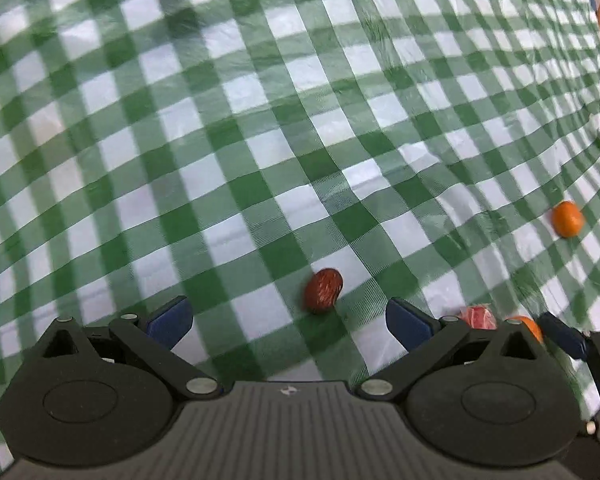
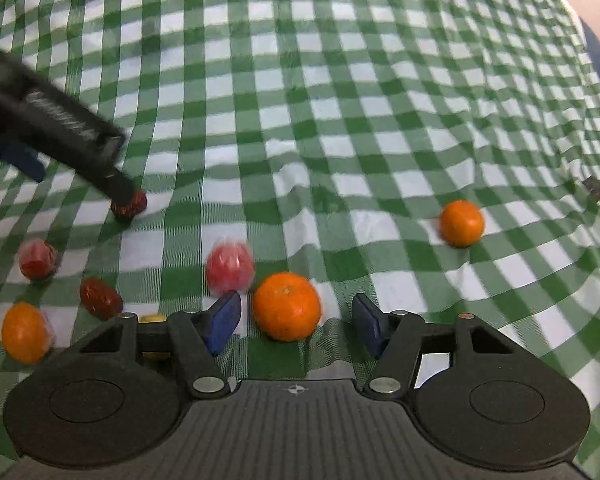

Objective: Organize fruits
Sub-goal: 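Grasp the red date with the left tool while the right tool grasps a mandarin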

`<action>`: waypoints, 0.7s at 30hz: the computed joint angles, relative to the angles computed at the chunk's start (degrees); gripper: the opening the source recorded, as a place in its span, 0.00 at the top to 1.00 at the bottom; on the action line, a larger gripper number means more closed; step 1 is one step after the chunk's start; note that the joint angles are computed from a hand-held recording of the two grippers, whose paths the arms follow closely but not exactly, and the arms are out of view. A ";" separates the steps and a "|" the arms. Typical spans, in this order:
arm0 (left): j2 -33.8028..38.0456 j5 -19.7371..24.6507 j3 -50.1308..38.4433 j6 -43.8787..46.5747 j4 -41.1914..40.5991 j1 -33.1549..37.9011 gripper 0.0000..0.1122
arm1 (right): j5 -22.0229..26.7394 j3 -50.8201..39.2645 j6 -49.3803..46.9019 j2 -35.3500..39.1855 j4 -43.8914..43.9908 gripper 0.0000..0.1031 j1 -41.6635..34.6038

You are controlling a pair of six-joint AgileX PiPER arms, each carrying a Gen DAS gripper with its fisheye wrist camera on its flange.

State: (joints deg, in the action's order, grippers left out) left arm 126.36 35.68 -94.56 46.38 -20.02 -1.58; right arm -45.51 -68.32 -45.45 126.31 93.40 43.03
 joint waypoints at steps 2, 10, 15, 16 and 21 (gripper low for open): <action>2.18 0.25 -2.36 -2.46 2.24 -0.63 0.09 | -0.62 -0.58 0.45 0.77 -0.89 0.37 0.04; 4.85 3.44 -6.49 -2.05 0.14 0.15 0.80 | -2.04 0.14 3.15 0.88 -2.67 0.65 0.55; -1.29 3.56 -1.89 2.78 -5.01 3.47 0.80 | -9.61 1.78 8.20 0.70 -2.91 0.66 2.28; -2.92 3.90 -1.16 3.29 -5.66 4.46 0.80 | -11.44 2.10 9.13 0.74 -2.48 0.66 2.48; -13.25 7.33 3.52 4.55 -7.52 12.12 0.80 | -16.76 3.20 10.21 0.07 2.78 0.66 3.23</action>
